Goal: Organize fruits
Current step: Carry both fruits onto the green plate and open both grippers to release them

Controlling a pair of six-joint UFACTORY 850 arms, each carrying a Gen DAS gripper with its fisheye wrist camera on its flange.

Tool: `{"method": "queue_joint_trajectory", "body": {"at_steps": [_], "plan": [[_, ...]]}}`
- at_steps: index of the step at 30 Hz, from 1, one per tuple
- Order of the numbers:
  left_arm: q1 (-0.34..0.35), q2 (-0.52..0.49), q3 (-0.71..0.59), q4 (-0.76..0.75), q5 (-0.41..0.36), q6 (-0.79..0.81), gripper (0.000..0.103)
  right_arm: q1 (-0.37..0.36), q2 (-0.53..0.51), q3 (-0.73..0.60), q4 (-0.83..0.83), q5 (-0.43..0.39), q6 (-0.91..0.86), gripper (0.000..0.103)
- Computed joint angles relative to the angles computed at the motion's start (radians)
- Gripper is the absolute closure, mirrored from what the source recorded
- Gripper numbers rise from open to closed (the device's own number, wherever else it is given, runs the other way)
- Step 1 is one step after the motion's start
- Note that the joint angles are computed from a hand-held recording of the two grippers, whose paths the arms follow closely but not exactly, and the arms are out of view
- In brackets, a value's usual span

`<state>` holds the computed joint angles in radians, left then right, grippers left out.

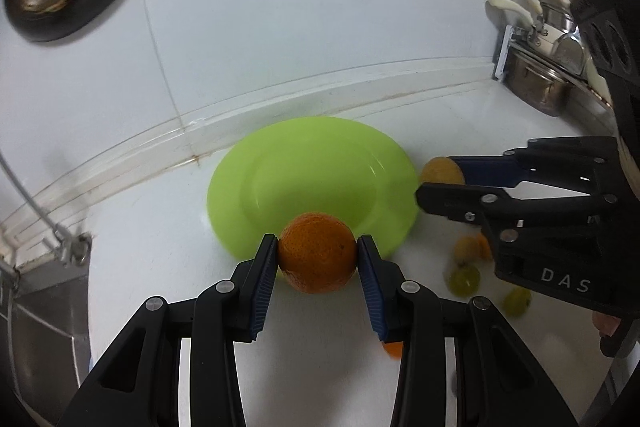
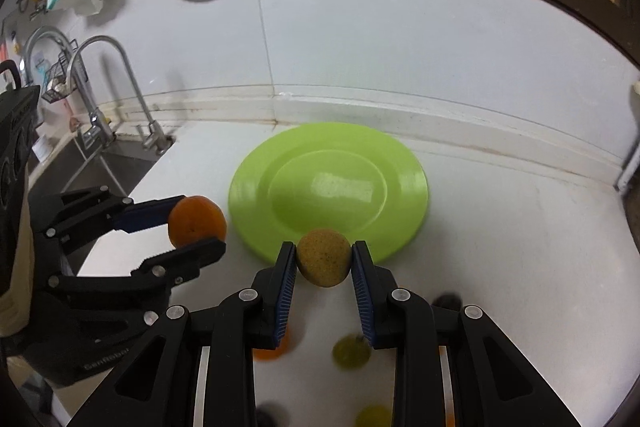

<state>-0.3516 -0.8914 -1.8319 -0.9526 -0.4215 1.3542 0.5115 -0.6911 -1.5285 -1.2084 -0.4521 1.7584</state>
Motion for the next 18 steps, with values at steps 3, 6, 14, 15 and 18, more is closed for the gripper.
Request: {"method": "queue_joint_trajectory", "body": {"at_steps": [3,6,14,15,18], "plan": [[-0.010,-0.066,-0.103,0.148,-0.026,-0.159,0.063,-0.038,-0.024,-0.033,0.101,0.058,-0.107,0.074],[-0.015,-0.127,-0.198,0.260,-0.064,-0.288,0.063,-0.062,-0.055,-0.073,0.208,0.073,-0.232,0.074],[-0.020,-0.250,-0.395,0.418,-0.154,-0.488,0.063,-0.110,-0.139,-0.177,0.530,0.098,-0.556,0.074],[-0.020,-0.256,-0.406,0.430,-0.161,-0.500,0.063,-0.115,-0.142,-0.179,0.554,0.106,-0.580,0.074],[-0.024,-0.251,-0.400,0.435,-0.148,-0.508,0.055,-0.116,-0.143,-0.179,0.527,0.103,-0.564,0.073]]}}
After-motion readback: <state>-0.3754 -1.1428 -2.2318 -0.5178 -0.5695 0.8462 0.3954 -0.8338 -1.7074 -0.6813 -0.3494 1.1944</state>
